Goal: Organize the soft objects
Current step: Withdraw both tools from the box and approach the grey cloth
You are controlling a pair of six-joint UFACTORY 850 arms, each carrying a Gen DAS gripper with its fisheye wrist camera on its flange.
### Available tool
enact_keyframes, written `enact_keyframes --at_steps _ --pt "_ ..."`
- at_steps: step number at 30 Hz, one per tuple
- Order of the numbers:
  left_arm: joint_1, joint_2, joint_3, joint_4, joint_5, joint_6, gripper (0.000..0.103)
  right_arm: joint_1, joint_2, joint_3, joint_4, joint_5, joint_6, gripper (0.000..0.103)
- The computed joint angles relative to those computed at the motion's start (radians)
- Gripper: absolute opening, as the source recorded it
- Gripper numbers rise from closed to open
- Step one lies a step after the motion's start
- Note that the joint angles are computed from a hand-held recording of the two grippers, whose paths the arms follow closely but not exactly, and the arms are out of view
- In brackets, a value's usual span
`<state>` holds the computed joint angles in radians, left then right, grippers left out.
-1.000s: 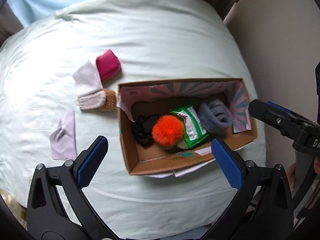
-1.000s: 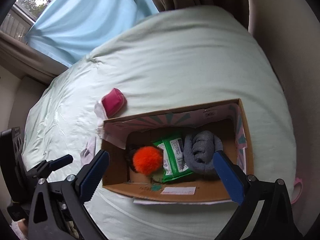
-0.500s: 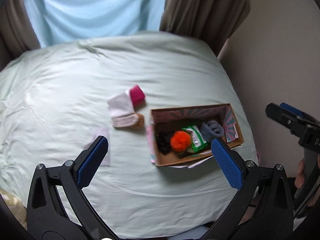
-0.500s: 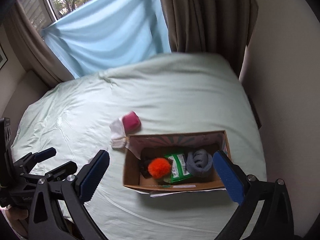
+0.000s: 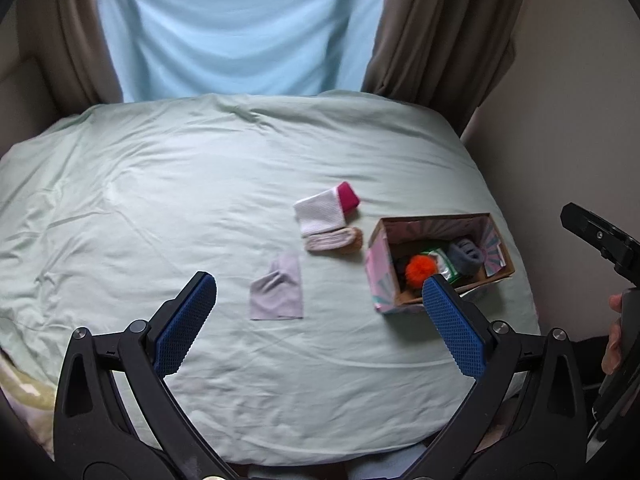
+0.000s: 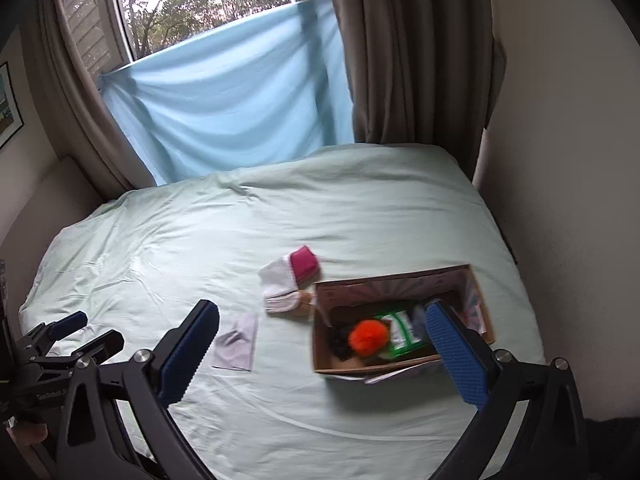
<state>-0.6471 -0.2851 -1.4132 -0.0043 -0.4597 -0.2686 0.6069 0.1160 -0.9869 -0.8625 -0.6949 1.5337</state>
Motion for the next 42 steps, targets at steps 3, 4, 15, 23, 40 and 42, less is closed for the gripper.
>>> enact_keyframes --at_steps 3,4,15,23,40,42 --pt "0.037 0.015 0.038 -0.069 0.015 0.098 0.103 0.046 -0.038 -0.020 -0.052 -0.020 0.095 0.103" --pt "0.047 0.020 0.050 -0.084 0.022 0.123 0.103 0.061 -0.053 -0.029 -0.067 -0.027 0.129 0.103" --pt "0.127 -0.046 0.086 -0.335 0.104 0.468 0.103 0.126 -0.200 -0.070 -0.217 -0.003 0.495 0.103" --pt "0.130 -0.172 0.056 -0.495 0.150 0.652 0.103 0.093 -0.288 -0.024 -0.422 0.118 0.845 0.103" --pt "0.112 -0.571 -0.192 -0.654 0.175 0.901 0.096 -0.086 -0.683 -0.139 -0.916 0.318 1.381 0.091" --pt "0.107 -0.608 -0.221 -0.648 0.179 0.913 0.093 -0.098 -0.720 -0.161 -0.931 0.315 1.406 0.086"
